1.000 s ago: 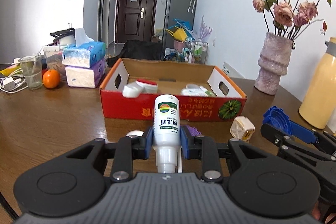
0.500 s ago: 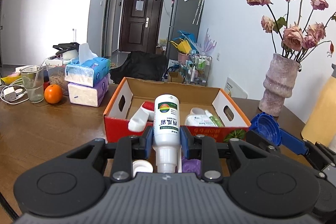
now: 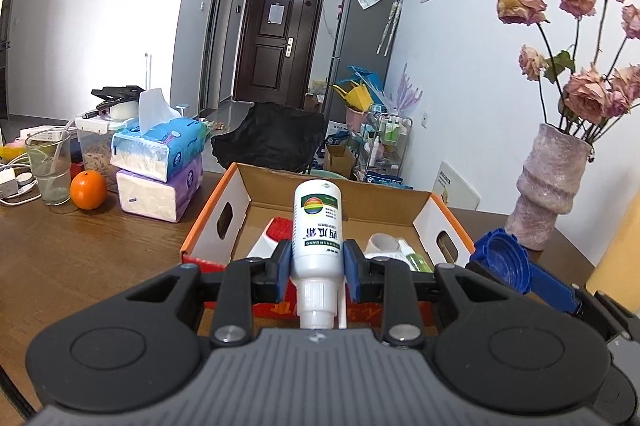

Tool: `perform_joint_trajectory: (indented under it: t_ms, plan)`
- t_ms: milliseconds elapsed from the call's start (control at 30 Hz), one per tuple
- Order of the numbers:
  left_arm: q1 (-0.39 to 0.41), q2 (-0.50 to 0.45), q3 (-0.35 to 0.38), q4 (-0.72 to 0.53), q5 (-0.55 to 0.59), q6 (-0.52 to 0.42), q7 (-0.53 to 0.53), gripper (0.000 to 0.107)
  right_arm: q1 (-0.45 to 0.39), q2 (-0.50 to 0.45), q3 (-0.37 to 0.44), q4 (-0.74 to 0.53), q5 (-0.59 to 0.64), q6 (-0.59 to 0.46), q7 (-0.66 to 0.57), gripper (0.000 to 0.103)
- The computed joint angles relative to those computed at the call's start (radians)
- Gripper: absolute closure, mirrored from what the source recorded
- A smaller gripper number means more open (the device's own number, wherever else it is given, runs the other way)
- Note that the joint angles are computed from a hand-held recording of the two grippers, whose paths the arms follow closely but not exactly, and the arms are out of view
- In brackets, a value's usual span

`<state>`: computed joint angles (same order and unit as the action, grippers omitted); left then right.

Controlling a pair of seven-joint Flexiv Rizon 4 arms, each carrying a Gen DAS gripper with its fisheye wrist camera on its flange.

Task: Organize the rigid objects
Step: 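Lift the medicine bottle and blue cap and carry both over the red box, then lower the medicine bottle into the box while the right tool releases the blue cap inside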

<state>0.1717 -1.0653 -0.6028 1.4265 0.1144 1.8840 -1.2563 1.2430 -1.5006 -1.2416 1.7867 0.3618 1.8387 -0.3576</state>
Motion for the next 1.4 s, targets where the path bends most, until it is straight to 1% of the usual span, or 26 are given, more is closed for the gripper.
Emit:
perform_joint_trajectory:
  t_ms: [67, 200, 400, 600, 833, 933, 1100, 1167, 1300, 1400]
  plan:
    - [-0.018, -0.012, 0.005, -0.033, -0.013, -0.018, 0.003, 0.078, -0.025, 0.014, 0.016, -0.018, -0.007, 0.011, -0.007, 0.052]
    - [-0.056, -0.035, 0.021, -0.094, -0.043, -0.044, 0.020, 0.078, -0.060, 0.015, 0.020, -0.053, -0.011, 0.008, -0.020, 0.052]
    - [-0.126, -0.066, 0.072, -0.183, -0.112, -0.085, 0.047, 0.078, -0.110, 0.011, 0.026, -0.108, -0.022, 0.002, -0.035, 0.052]
    - [-0.173, -0.100, 0.097, -0.268, -0.169, -0.118, 0.080, 0.078, -0.157, 0.009, 0.028, -0.157, -0.037, -0.012, -0.038, 0.052]
    - [-0.242, -0.154, 0.153, -0.404, -0.248, -0.180, 0.120, 0.078, -0.219, 0.008, 0.035, -0.226, -0.069, -0.021, -0.044, 0.052]
    - [-0.275, -0.179, 0.189, -0.470, -0.288, -0.209, 0.132, 0.078, -0.242, 0.003, 0.035, -0.254, -0.079, -0.028, -0.047, 0.052]
    - [-0.335, -0.225, 0.277, -0.585, -0.355, -0.271, 0.132, 0.078, -0.274, 0.004, 0.038, -0.296, -0.107, -0.050, -0.047, 0.052]
    - [-0.356, -0.245, 0.314, -0.632, -0.377, -0.296, 0.124, 0.078, -0.289, 0.010, 0.046, -0.309, -0.122, -0.051, -0.046, 0.052]
    - [-0.384, -0.286, 0.366, -0.723, -0.403, -0.344, 0.113, 0.078, -0.309, 0.010, 0.049, -0.336, -0.144, -0.062, -0.044, 0.052]
    - [-0.405, -0.322, 0.422, -0.801, -0.416, -0.392, 0.081, 0.078, -0.328, 0.013, 0.055, -0.360, -0.166, -0.075, -0.043, 0.052]
